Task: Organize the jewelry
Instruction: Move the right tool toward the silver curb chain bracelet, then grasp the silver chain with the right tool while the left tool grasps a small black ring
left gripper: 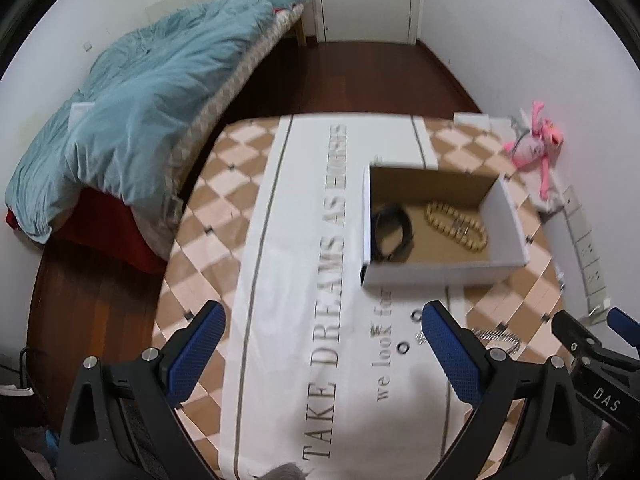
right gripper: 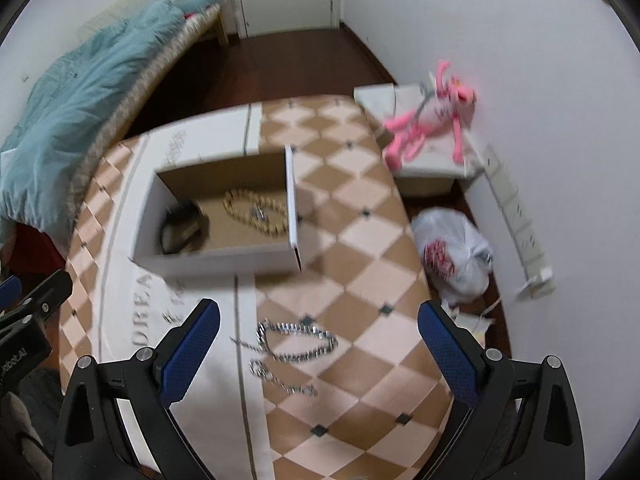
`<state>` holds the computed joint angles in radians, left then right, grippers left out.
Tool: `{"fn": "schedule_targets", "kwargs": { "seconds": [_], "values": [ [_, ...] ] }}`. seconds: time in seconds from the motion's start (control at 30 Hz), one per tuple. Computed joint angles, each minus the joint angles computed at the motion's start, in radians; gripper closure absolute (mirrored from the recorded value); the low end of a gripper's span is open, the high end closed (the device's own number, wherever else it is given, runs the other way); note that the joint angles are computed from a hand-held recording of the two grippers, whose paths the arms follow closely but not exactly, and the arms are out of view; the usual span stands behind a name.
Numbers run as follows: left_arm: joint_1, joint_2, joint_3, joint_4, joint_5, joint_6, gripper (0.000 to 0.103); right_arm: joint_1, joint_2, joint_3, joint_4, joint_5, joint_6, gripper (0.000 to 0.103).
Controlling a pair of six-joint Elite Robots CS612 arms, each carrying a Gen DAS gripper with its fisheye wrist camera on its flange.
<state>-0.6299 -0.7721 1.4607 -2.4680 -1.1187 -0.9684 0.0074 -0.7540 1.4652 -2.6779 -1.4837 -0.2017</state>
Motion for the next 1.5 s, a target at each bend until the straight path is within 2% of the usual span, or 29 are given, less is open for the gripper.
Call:
{"fn": "schedule_targets", "kwargs": {
  "seconds": [0.43, 0.6, 0.73, 0.77, 0.83, 0.87, 0.9, 0.97, 1.03, 1.1, 1.33, 1.5],
  "values": [
    [0.004, 0.058, -0.022, 0.078, -0.089, -0.015, 0.002, -0.011, 0.097, -0.047, 0.1, -0.064, 0.051, 0.004],
    [0.002, 0.067, -0.026, 0.082, -0.105, -0.004, 0.002, -0.012, 0.121, -0.059, 0.138, -0.084, 0.054, 0.026],
    [0.0, 0.072, -0.03, 0.082, -0.116, 0.005, 0.002, -0.022, 0.12, -0.042, 0.11, -0.035, 0.057, 0.037],
    [0.0, 0.074, -0.032, 0.081, -0.12, 0.008, 0.002, -0.022, 0.119, -0.039, 0.102, -0.033, 0.052, 0.043],
    [0.0, 0.076, -0.031, 0.078, -0.127, 0.012, 0.002, -0.019, 0.118, -0.034, 0.081, -0.028, 0.035, 0.061],
    [0.0, 0.077, -0.03, 0.076, -0.13, 0.012, 0.002, -0.012, 0.118, -0.031, 0.068, -0.058, 0.025, 0.076],
    [-0.001, 0.077, -0.027, 0.073, -0.135, 0.011, 0.002, -0.011, 0.116, -0.027, 0.058, -0.05, 0.017, 0.09],
    [0.0, 0.077, -0.022, 0.07, -0.146, 0.009, 0.002, -0.01, 0.115, -0.021, 0.052, -0.042, 0.018, 0.098],
    [0.0, 0.075, -0.011, 0.058, -0.162, 0.006, 0.002, -0.015, 0.112, -0.02, 0.055, -0.02, 0.021, 0.099],
    [0.001, 0.073, -0.004, 0.049, -0.174, -0.001, 0.002, -0.027, 0.104, -0.012, 0.073, 0.03, 0.04, 0.099],
    [0.0, 0.084, -0.005, -0.007, -0.21, 0.026, 0.003, -0.059, 0.045, 0.061, 0.027, 0.165, 0.073, 0.099],
    [-0.002, 0.103, -0.027, -0.046, -0.206, 0.07, 0.003, -0.068, 0.033, 0.067, 0.015, 0.184, 0.077, 0.099]
  ]
}}
